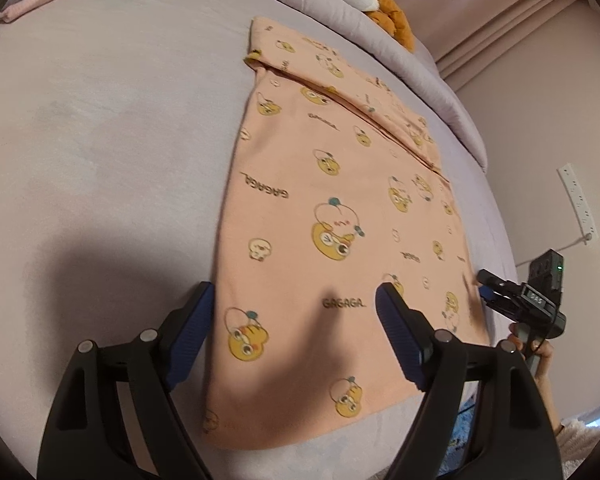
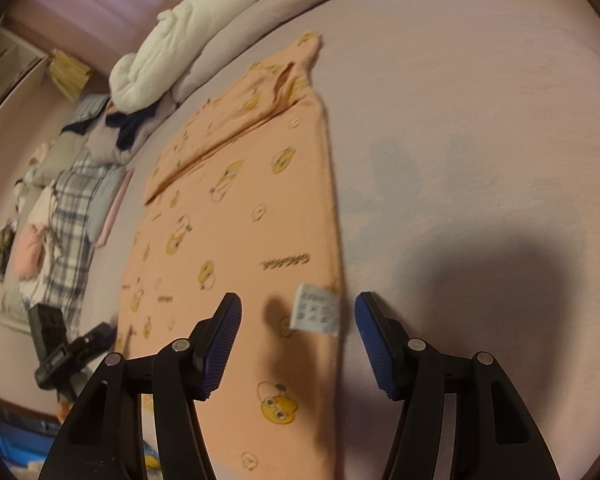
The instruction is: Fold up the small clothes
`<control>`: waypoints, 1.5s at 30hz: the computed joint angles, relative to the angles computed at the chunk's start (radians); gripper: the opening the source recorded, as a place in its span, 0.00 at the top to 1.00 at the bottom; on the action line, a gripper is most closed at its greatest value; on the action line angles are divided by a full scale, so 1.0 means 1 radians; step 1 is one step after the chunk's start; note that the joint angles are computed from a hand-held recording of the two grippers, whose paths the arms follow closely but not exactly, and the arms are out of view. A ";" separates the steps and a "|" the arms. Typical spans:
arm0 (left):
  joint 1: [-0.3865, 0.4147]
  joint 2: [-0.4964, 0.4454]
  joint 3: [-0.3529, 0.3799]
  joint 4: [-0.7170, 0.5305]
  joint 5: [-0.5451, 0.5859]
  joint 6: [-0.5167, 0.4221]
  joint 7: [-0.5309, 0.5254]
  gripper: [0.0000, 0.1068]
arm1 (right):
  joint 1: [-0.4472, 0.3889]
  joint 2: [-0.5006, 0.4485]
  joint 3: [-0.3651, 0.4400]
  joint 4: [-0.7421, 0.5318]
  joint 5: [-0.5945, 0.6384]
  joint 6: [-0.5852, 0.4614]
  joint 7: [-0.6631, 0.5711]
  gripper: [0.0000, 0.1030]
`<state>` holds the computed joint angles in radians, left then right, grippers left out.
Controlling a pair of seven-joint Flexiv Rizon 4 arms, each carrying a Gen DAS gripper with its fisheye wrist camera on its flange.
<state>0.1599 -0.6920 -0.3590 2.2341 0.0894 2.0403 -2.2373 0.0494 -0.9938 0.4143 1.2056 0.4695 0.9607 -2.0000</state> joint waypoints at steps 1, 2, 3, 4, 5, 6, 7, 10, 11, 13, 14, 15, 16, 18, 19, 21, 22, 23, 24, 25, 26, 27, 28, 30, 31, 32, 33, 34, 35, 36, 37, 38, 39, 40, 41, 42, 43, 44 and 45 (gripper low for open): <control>0.019 -0.007 -0.019 0.002 0.019 0.009 -0.001 0.25 | -0.004 0.001 0.006 0.000 0.000 -0.012 -0.008 0.41; 0.028 -0.012 -0.028 0.002 0.030 0.013 -0.001 0.25 | -0.012 0.000 0.016 -0.001 0.004 -0.032 -0.018 0.41; 0.034 -0.015 -0.036 0.003 0.041 0.015 0.001 0.25 | -0.018 0.001 0.023 0.000 0.008 -0.054 -0.029 0.41; 0.040 -0.019 -0.044 0.004 0.052 0.017 0.003 0.25 | -0.020 0.004 0.023 0.005 0.010 -0.065 -0.041 0.41; 0.044 -0.022 -0.050 0.005 0.059 0.019 0.004 0.25 | -0.022 0.010 0.024 0.016 0.012 -0.071 -0.060 0.41; 0.052 -0.026 -0.060 0.008 0.070 0.025 0.003 0.25 | -0.022 0.013 0.023 0.020 0.016 -0.076 -0.070 0.41; 0.055 -0.030 -0.066 0.010 0.077 0.030 0.002 0.25 | -0.024 0.016 0.023 0.023 0.020 -0.087 -0.080 0.41; 0.074 -0.044 -0.087 0.018 0.100 0.050 -0.009 0.25 | -0.036 0.021 0.026 0.024 0.041 -0.132 -0.102 0.41; 0.082 -0.051 -0.095 0.020 0.108 0.059 -0.016 0.25 | -0.042 0.021 0.029 0.024 0.051 -0.150 -0.110 0.41; 0.100 -0.063 -0.111 0.026 0.125 0.079 -0.034 0.25 | -0.048 0.023 0.029 0.022 0.069 -0.181 -0.120 0.41; 0.111 -0.071 -0.119 0.029 0.136 0.090 -0.045 0.25 | -0.051 0.026 0.027 0.022 0.077 -0.195 -0.127 0.41; 0.115 -0.076 -0.124 0.026 0.143 0.092 -0.052 0.26 | -0.055 0.028 0.026 0.024 0.085 -0.213 -0.134 0.41; 0.122 -0.081 -0.130 0.028 0.152 0.097 -0.059 0.26 | -0.059 0.031 0.026 0.027 0.093 -0.232 -0.142 0.41; 0.127 -0.084 -0.135 0.031 0.164 0.104 -0.072 0.27 | -0.066 0.038 0.022 0.034 0.111 -0.261 -0.157 0.41; 0.129 -0.087 -0.138 0.032 0.170 0.109 -0.078 0.27 | -0.072 0.040 0.022 0.036 0.122 -0.278 -0.162 0.41; 0.130 -0.089 -0.137 0.031 0.178 0.114 -0.087 0.27 | -0.079 0.040 0.019 0.033 0.144 -0.306 -0.169 0.41; 0.130 -0.093 -0.137 0.026 0.181 0.113 -0.090 0.27 | -0.081 0.038 0.017 0.029 0.157 -0.315 -0.172 0.41; 0.132 -0.097 -0.138 0.022 0.184 0.114 -0.093 0.27 | -0.081 0.034 0.015 0.022 0.170 -0.320 -0.170 0.41; 0.131 -0.098 -0.138 0.019 0.186 0.114 -0.095 0.27 | -0.083 0.025 0.014 0.008 0.185 -0.333 -0.161 0.41; 0.130 -0.100 -0.137 0.010 0.185 0.110 -0.096 0.27 | -0.083 0.015 0.014 -0.007 0.199 -0.343 -0.152 0.41; 0.127 -0.100 -0.135 0.005 0.184 0.108 -0.096 0.28 | -0.082 0.009 0.013 -0.019 0.211 -0.347 -0.146 0.41; 0.127 -0.102 -0.135 0.000 0.185 0.105 -0.095 0.28 | -0.080 0.007 0.012 -0.022 0.219 -0.348 -0.147 0.41; 0.127 -0.108 -0.137 -0.011 0.186 0.103 -0.094 0.28 | -0.075 0.004 0.010 -0.028 0.226 -0.344 -0.147 0.41; 0.132 -0.119 -0.142 -0.021 0.192 0.104 -0.093 0.28 | -0.065 0.001 0.006 -0.035 0.232 -0.335 -0.149 0.41; 0.139 -0.124 -0.145 -0.024 0.197 0.104 -0.092 0.29 | -0.063 0.001 0.005 -0.036 0.236 -0.331 -0.153 0.41; 0.142 -0.129 -0.147 -0.028 0.197 0.104 -0.093 0.30 | -0.058 -0.001 0.005 -0.039 0.241 -0.323 -0.154 0.41; 0.145 -0.131 -0.149 -0.029 0.197 0.104 -0.094 0.33 | -0.057 -0.003 0.006 -0.043 0.244 -0.322 -0.155 0.41; 0.147 -0.132 -0.149 -0.029 0.195 0.105 -0.097 0.37 | -0.057 -0.005 0.007 -0.045 0.247 -0.320 -0.157 0.41; 0.147 -0.132 -0.148 -0.027 0.192 0.106 -0.100 0.40 | -0.054 -0.004 0.006 -0.043 0.249 -0.314 -0.159 0.42; 0.145 -0.128 -0.143 -0.023 0.188 0.106 -0.102 0.45 | -0.049 0.001 0.003 -0.037 0.246 -0.303 -0.165 0.44; 0.136 -0.119 -0.133 -0.017 0.177 0.103 -0.104 0.51 | -0.044 0.004 -0.001 -0.032 0.241 -0.293 -0.169 0.48; 0.130 -0.114 -0.125 -0.012 0.170 0.100 -0.106 0.54 | -0.039 0.008 -0.005 -0.025 0.235 -0.281 -0.172 0.53; 0.127 -0.111 -0.121 -0.009 0.166 0.101 -0.108 0.60 | -0.036 0.011 -0.010 -0.020 0.227 -0.272 -0.173 0.56; 0.124 -0.108 -0.115 -0.002 0.160 0.105 -0.113 0.66 | -0.032 0.014 -0.014 -0.015 0.221 -0.263 -0.170 0.62; 0.123 -0.107 -0.111 0.003 0.156 0.108 -0.118 0.69 | -0.030 0.015 -0.017 -0.012 0.216 -0.255 -0.164 0.68; 0.120 -0.105 -0.105 0.007 0.149 0.108 -0.124 0.76 | -0.030 0.015 -0.019 -0.010 0.211 -0.250 -0.158 0.71; 0.117 -0.102 -0.099 0.011 0.142 0.107 -0.130 0.81 | -0.028 0.018 -0.023 -0.003 0.205 -0.239 -0.152 0.78; 0.116 -0.102 -0.096 0.014 0.139 0.109 -0.135 0.83 | -0.026 0.020 -0.024 0.002 0.199 -0.229 -0.148 0.81; 0.112 -0.101 -0.090 0.017 0.134 0.113 -0.142 0.87 | -0.023 0.023 -0.024 0.009 0.194 -0.216 -0.146 0.82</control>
